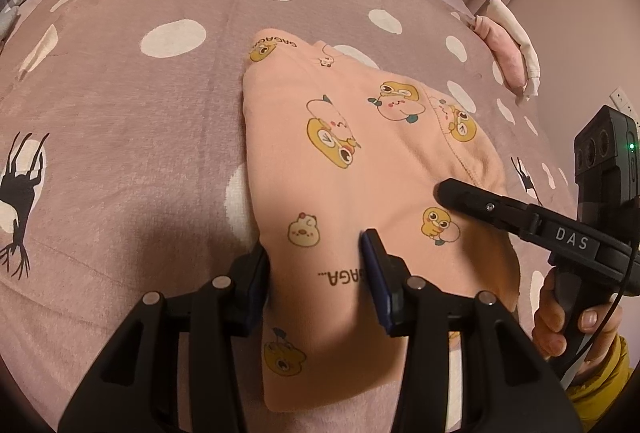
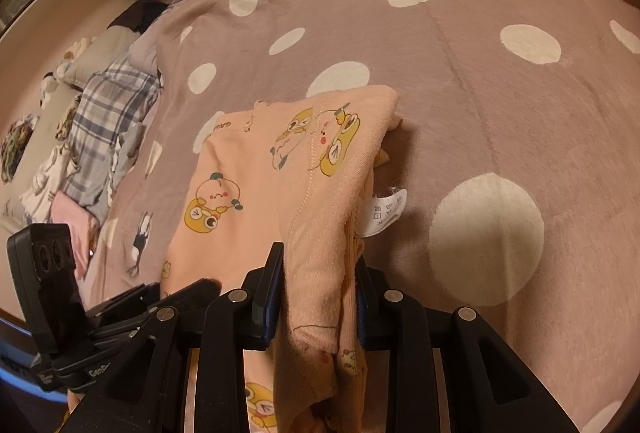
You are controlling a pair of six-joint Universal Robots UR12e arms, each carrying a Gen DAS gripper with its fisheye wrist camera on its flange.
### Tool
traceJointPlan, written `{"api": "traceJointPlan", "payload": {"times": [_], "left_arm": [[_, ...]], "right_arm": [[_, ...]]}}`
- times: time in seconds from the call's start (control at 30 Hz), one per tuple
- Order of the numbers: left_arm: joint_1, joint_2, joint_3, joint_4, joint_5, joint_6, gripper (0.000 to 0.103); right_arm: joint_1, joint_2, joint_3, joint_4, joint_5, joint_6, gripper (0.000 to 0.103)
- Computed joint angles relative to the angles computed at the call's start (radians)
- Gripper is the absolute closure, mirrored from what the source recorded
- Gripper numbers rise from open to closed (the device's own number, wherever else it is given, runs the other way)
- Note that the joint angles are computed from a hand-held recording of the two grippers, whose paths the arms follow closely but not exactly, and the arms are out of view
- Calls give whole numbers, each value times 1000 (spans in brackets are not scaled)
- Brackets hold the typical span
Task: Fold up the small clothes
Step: 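Open the right gripper to release the folded edge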
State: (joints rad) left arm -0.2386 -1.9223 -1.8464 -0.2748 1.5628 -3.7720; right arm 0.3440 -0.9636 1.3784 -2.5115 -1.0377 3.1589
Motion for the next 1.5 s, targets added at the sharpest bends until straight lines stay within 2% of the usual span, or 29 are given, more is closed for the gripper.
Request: {"api": "traceJointPlan", "payload": {"times": [1.5], "left_arm": [[-19, 15, -6, -30, 54, -17, 54]], "right_arm": [[-16, -20, 32, -20, -3, 30, 73]]}}
